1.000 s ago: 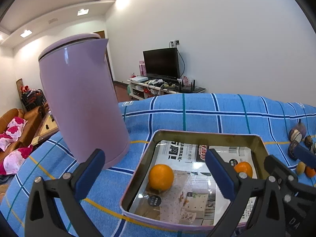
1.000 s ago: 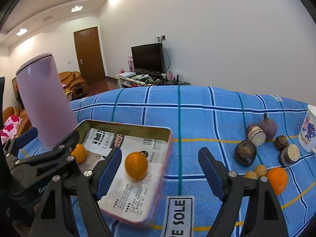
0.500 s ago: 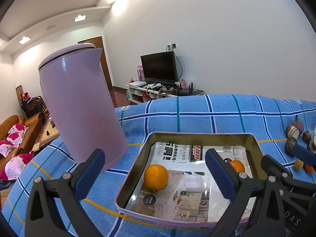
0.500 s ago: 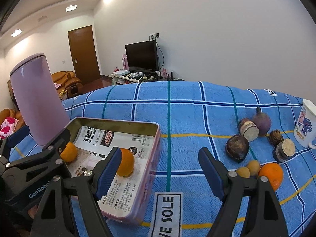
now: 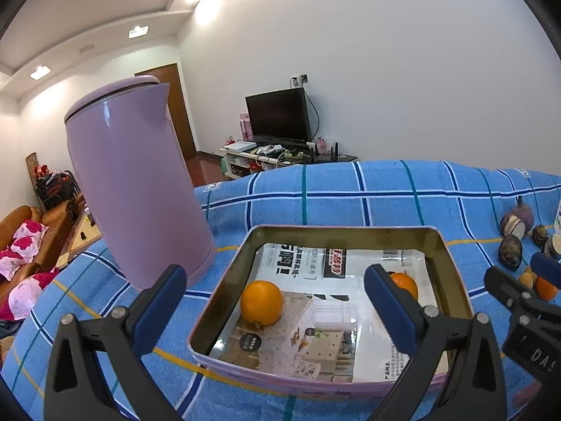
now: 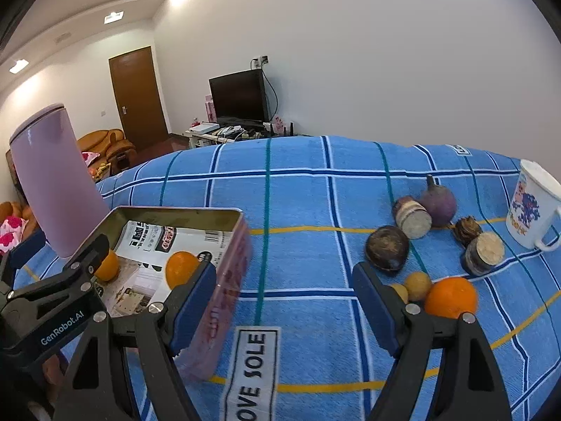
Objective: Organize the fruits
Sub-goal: 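Move both grippers away from the tin back toward the fruit, then grasp the large orange with the right gripper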
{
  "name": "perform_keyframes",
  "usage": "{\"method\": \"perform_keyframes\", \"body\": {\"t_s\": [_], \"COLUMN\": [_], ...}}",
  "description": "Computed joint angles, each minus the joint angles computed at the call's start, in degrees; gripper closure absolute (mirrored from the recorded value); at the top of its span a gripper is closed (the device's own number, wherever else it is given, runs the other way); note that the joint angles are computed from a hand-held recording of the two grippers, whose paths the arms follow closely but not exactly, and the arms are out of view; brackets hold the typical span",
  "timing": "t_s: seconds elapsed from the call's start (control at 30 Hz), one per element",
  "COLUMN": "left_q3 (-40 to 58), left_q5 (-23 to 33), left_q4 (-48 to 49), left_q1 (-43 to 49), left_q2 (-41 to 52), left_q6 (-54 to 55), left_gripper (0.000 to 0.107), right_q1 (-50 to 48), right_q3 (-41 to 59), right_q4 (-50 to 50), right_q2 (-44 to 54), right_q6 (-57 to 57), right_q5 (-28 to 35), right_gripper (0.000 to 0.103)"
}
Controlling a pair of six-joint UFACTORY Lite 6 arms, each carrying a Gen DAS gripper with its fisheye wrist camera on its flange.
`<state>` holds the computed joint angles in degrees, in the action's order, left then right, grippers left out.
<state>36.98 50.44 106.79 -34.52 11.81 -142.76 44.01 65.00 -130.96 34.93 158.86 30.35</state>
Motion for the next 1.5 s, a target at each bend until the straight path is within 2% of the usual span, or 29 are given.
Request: {"method": "perform_keyframes", "body": {"t_s": [0.2, 0.4, 0.73, 1.17, 1.4, 1.5], "left_q3": [-1.46, 0.36, 6.11, 12.6, 18.52, 21.21], "left_q5": [-2.8, 1.5, 3.97, 1.66, 0.96, -1.39], "left_q4": [2.61, -0.44, -6.11, -11.09, -15.56, -16.4], "left_q1": [-1.99, -8.04, -16.05, -19.93, -21.79, -21.79], "left_q2": [-1.75, 0.81, 6.29, 10.39, 14.44, 15.82], "left_q6": [-3.53, -1.96, 3.15, 6.36, 10.73, 11.9], "left_gripper": [0.004, 0.004, 0.004, 0.004, 0.004, 0.004], "right_q1": [-0.95, -3.34, -6.95, -13.14, -23.77, -27.58], "right_q3": [-4.3, -10.0, -15.25, -21.29, -24.9, -25.58], "right_q4": [0.57, -2.75, -8.03, -13.42, -25.8, -32.45], "right_q2": [-2.42, -6.34, -10.4, -15.04, -16.6, -16.67], "right_q6": [-1.78, 1.6, 6.08, 8.6, 15.87, 20.52], "right_q5": [1.23, 2.86, 3.52, 3.85, 1.92, 0.87], "right_gripper": [0.022, 0.022, 0.022, 0.022, 0.022, 0.022]}}
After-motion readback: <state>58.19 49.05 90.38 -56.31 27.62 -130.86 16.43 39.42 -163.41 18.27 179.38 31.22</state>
